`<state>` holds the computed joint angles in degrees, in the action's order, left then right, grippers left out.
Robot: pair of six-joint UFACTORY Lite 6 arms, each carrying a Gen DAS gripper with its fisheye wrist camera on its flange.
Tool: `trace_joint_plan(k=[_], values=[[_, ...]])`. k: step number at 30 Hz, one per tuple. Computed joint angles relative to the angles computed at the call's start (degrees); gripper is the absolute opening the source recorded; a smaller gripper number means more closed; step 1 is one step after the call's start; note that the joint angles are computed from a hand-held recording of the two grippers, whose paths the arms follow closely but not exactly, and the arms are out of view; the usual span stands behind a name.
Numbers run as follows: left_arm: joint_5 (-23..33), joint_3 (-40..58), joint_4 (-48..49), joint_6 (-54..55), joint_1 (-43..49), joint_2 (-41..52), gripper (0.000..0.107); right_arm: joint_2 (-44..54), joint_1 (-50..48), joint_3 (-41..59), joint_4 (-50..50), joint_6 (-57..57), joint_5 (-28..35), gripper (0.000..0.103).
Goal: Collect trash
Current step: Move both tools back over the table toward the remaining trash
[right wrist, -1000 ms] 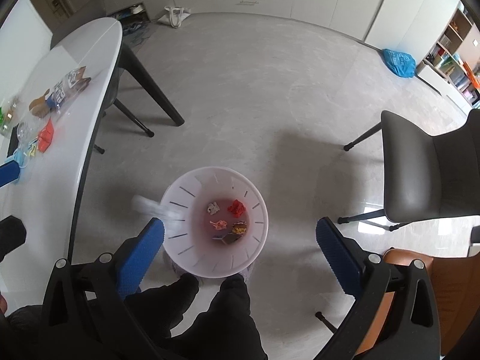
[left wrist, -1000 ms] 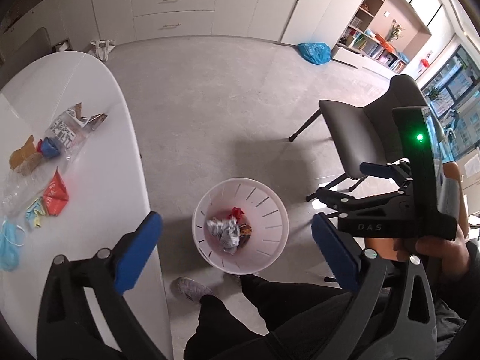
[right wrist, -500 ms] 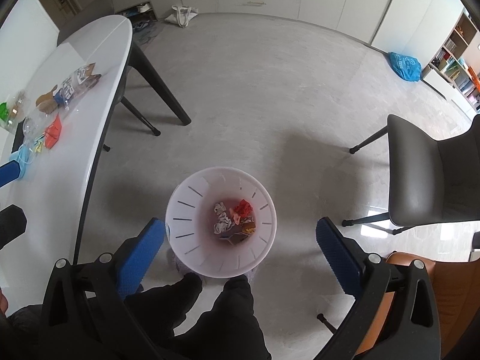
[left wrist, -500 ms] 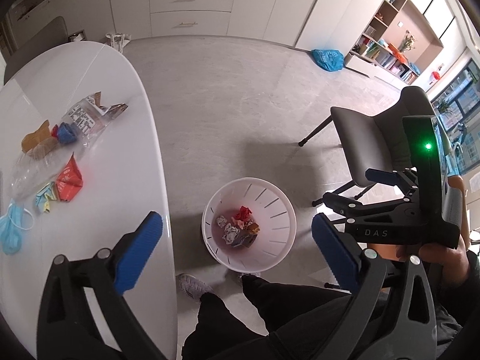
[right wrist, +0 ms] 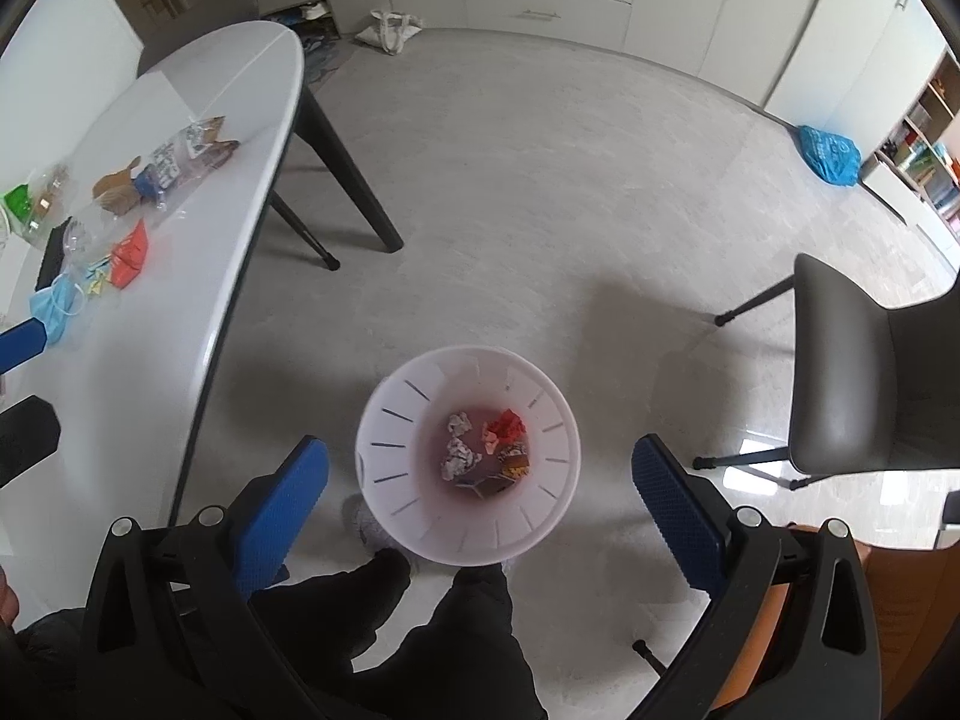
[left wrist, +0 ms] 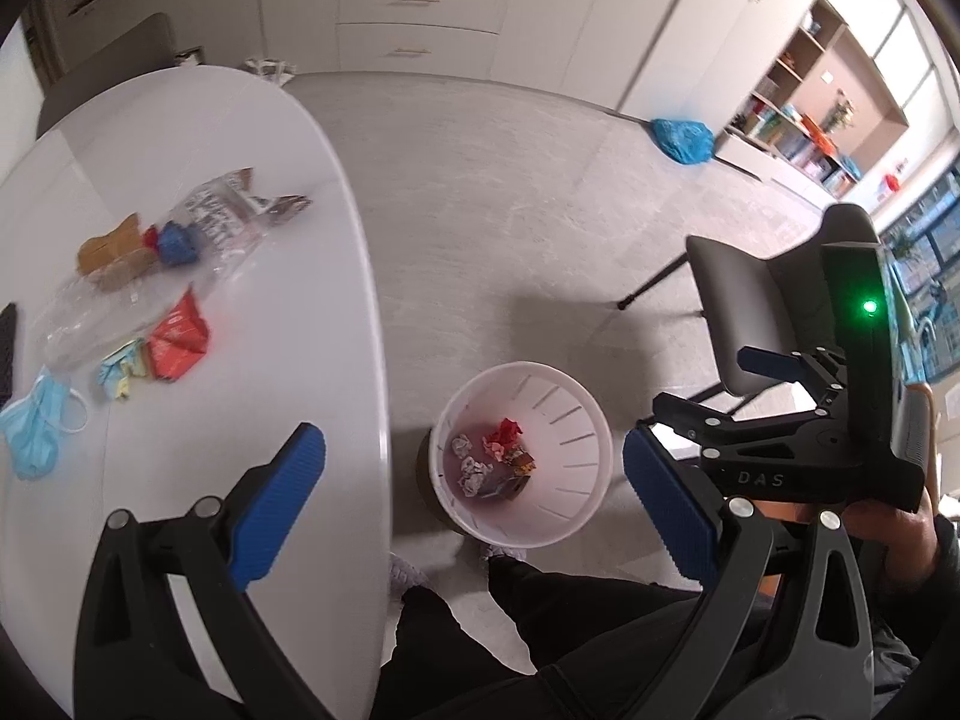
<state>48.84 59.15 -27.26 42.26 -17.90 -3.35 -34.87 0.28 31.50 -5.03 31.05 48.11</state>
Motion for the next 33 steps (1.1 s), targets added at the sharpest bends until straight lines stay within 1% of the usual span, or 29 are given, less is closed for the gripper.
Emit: trace_joint_plan(k=[4,8,12,18,24,28,31,33], values=[[0.2,0.9,-0.7,0.3,4.9,0.4,0.095,5.6,5.6,5.1,-2.6,3.2,-1.5,0.100],[0.4,2.9,-1.3,1.1,12.1,2.1,0.095,13.0,12.2,12.1,-6.7,6.5,-2.7,0.100],[0.5,5.2,-1.5,2.4,19.5,4.6,0.095,20.2,15.9,19.1,-7.7,6.1,-4.3,0.100],[0.1,10.0,-0.9,3.2,30.0,9.8,0.095,31.8,20.0,31.3,-6.3,3.7,-6.3,0.100],[-1.7,16.7,1.1,2.4,36.3,16.8,0.095,43.0,24.1,43.9,-3.7,1.5,-6.2,0.100],[-3.8,20.8,1.8,2.0,38.1,21.4,0.095,49.7,26.2,51.1,-2.4,0.8,-5.6,0.100],[-6.1,26.1,2.8,0.9,38.7,27.3,0.095,54.0,27.1,56.1,-1.4,0.3,-4.9,0.100],[-7.3,32.2,4.2,-0.8,38.7,33.5,0.095,56.9,27.6,59.6,-0.7,0.1,-4.1,0.100]])
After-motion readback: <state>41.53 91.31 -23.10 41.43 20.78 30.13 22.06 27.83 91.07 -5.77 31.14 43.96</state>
